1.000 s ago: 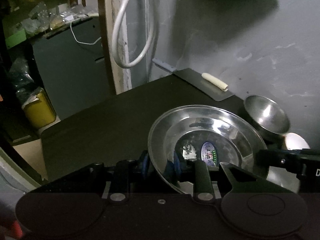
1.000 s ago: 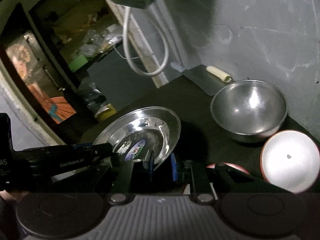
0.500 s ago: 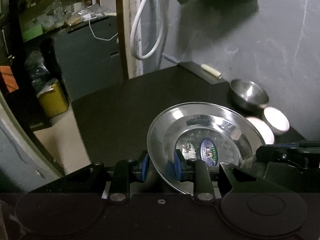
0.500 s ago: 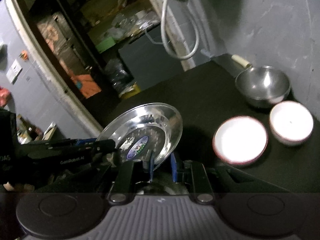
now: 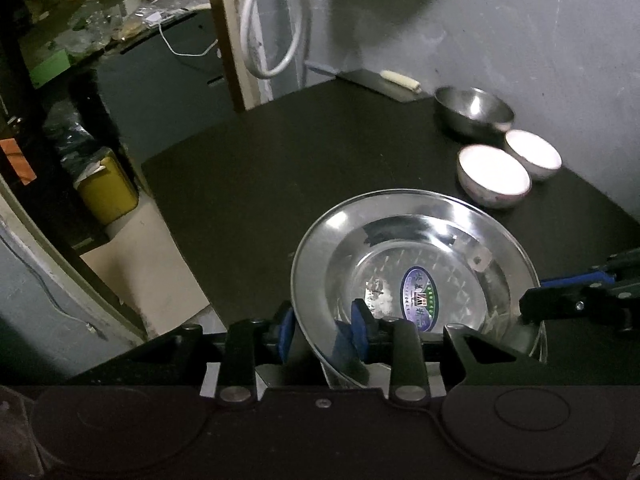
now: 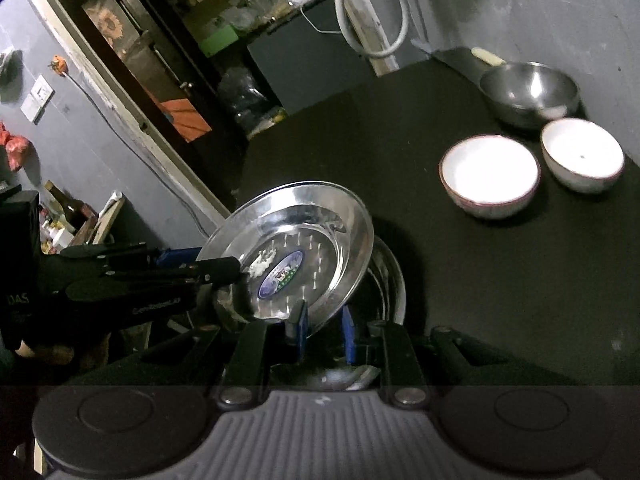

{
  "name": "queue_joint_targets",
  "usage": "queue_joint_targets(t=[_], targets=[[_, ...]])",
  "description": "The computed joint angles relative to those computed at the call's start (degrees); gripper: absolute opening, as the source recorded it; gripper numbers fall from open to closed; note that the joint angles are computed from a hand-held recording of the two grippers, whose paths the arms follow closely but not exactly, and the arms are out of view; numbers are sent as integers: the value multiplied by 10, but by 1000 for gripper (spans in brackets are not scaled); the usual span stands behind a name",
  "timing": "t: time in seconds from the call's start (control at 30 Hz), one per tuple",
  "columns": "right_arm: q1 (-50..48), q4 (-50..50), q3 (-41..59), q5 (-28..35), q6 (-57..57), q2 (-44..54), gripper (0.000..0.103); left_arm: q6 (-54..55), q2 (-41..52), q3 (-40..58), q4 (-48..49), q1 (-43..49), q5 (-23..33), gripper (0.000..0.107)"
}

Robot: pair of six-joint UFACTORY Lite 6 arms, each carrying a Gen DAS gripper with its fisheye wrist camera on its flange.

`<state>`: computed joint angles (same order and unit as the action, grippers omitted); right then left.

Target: Organize plates and bowls

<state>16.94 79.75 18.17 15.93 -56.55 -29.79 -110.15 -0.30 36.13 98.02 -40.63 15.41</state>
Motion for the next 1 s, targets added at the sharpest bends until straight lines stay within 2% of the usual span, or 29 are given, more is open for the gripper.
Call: queue_joint_targets(t=[0.2, 0.6, 0.93, 1.0], targets=[[9, -95, -9, -4, 111, -14, 22, 40, 19, 10, -28, -15, 3, 35], [13, -203, 12, 12, 217, 3, 22, 87, 33, 10, -78, -37, 13, 38], [31, -251, 23, 5, 261, 16, 22, 108, 46, 10, -100, -58, 33, 39], [44, -287, 29, -2, 298, 20, 23, 115, 47, 13, -104, -59, 34, 39]])
